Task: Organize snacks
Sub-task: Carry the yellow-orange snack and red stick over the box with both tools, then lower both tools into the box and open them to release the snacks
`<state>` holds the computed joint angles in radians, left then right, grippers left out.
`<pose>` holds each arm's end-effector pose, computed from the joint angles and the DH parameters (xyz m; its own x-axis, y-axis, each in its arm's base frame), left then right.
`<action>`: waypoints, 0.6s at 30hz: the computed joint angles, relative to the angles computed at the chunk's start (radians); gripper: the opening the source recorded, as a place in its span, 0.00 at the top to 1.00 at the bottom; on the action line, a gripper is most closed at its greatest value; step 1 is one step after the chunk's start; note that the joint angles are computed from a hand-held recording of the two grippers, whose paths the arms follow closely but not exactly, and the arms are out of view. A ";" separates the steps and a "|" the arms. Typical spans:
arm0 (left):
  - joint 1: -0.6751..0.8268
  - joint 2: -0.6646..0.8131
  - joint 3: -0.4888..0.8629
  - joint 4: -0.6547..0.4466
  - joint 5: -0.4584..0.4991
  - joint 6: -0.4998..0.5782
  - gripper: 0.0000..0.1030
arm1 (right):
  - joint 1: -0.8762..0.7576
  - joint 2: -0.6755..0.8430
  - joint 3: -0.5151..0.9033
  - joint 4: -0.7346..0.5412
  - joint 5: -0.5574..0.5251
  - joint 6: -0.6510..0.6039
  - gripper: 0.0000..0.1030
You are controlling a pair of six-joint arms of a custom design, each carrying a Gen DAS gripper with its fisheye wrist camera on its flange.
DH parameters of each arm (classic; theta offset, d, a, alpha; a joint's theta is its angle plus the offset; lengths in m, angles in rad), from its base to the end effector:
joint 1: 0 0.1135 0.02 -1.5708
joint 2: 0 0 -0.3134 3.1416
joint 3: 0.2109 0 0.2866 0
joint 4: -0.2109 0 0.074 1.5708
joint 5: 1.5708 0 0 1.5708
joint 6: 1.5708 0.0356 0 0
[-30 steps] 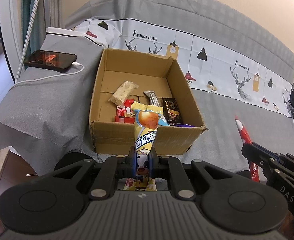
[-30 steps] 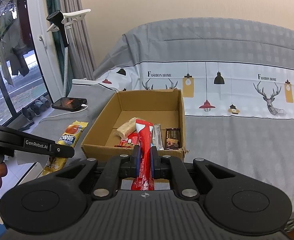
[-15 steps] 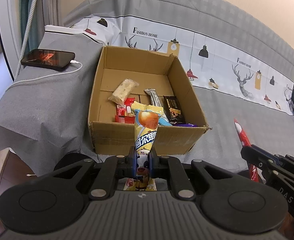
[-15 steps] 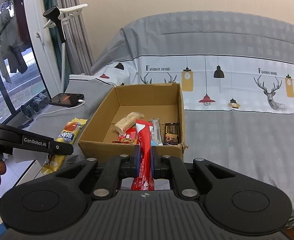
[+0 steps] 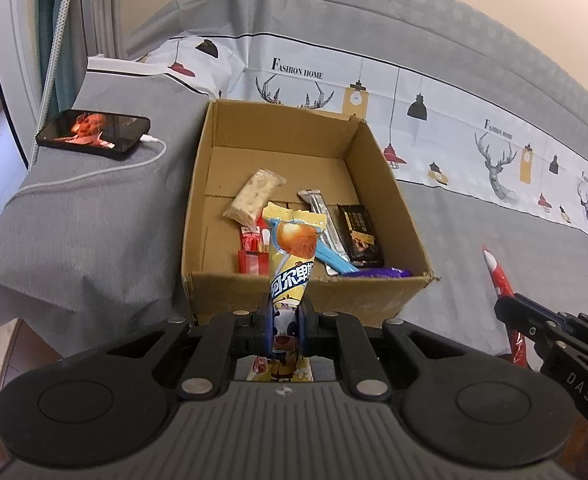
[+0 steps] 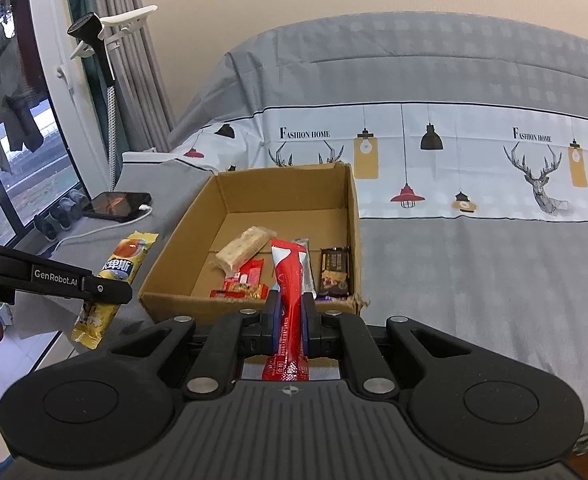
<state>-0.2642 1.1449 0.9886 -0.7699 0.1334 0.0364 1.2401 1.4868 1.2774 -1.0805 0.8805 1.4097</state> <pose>0.2327 -0.0679 0.3272 -0.7589 0.2427 -0.6044 0.3638 0.9276 -0.0844 0.1257 0.2816 0.3333 -0.5760 0.2579 -0.7757 0.2225 0.9626 0.1548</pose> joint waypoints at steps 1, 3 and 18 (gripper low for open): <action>0.000 0.014 0.008 0.005 -0.003 0.000 0.88 | -0.015 -0.006 -0.006 0.019 -0.003 -0.020 0.90; -0.004 0.041 0.025 0.016 -0.012 0.000 0.88 | -0.043 -0.015 -0.018 0.059 -0.011 -0.062 0.90; -0.032 0.328 0.224 0.082 -0.055 -0.014 0.88 | -0.317 -0.024 -0.102 0.383 -0.163 -0.388 0.90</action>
<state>-0.2964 1.4726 1.2121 -0.6883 0.0780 0.0226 0.9235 1.4623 1.1753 -0.6971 0.7177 1.0214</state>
